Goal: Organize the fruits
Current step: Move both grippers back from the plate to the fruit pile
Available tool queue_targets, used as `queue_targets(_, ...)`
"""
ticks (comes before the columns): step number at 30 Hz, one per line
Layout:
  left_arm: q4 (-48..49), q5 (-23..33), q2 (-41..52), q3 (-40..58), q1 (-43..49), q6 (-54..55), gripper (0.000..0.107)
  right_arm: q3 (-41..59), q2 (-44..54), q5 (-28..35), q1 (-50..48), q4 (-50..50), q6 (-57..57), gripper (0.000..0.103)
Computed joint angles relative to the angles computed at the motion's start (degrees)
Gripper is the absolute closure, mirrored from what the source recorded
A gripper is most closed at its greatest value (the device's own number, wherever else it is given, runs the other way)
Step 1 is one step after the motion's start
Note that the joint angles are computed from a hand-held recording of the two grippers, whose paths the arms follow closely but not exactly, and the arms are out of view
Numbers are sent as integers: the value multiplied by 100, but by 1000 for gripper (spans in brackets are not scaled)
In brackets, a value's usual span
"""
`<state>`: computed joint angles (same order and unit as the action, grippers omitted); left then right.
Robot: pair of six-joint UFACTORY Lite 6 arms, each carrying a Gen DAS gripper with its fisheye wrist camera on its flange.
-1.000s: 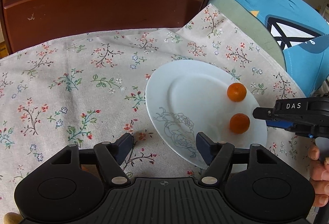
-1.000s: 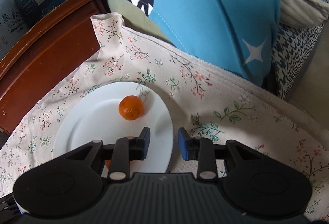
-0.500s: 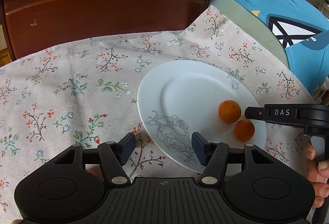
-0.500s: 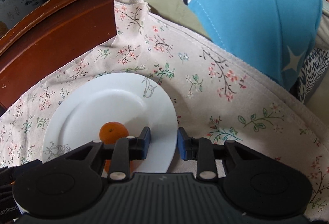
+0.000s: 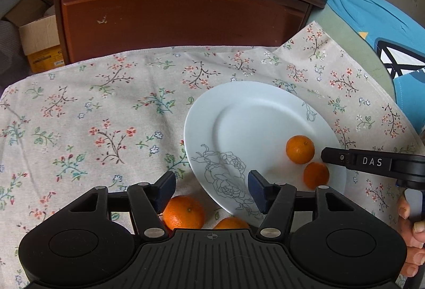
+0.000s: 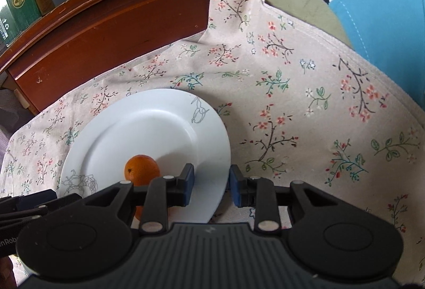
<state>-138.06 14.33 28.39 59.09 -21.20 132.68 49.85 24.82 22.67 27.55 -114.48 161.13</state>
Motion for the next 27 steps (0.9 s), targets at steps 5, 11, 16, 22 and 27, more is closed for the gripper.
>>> queue_targets(5, 226, -241, -555, -415, 75, -181, 42, 34, 9, -26, 49, 37, -50, 71)
queue_targets(11, 735, -219, -1602, -1316, 328, -671, 21, 63, -22, -105, 89, 161, -211, 66)
queue_targets(16, 1517, -330, -2463, -2066, 676, -1196, 20, -325, -579, -50, 315, 280, -36, 66)
queue_targets(22, 2760, -306, -3177, -2704, 1076, -2252, 20, -704, -1226, 150, 1075, 767, -359, 66)
queue_targets(27, 3705, -168, -3574, -3109, 1275, -3062, 20, -1025, -1512, 215, 1775, 865, 30, 66)
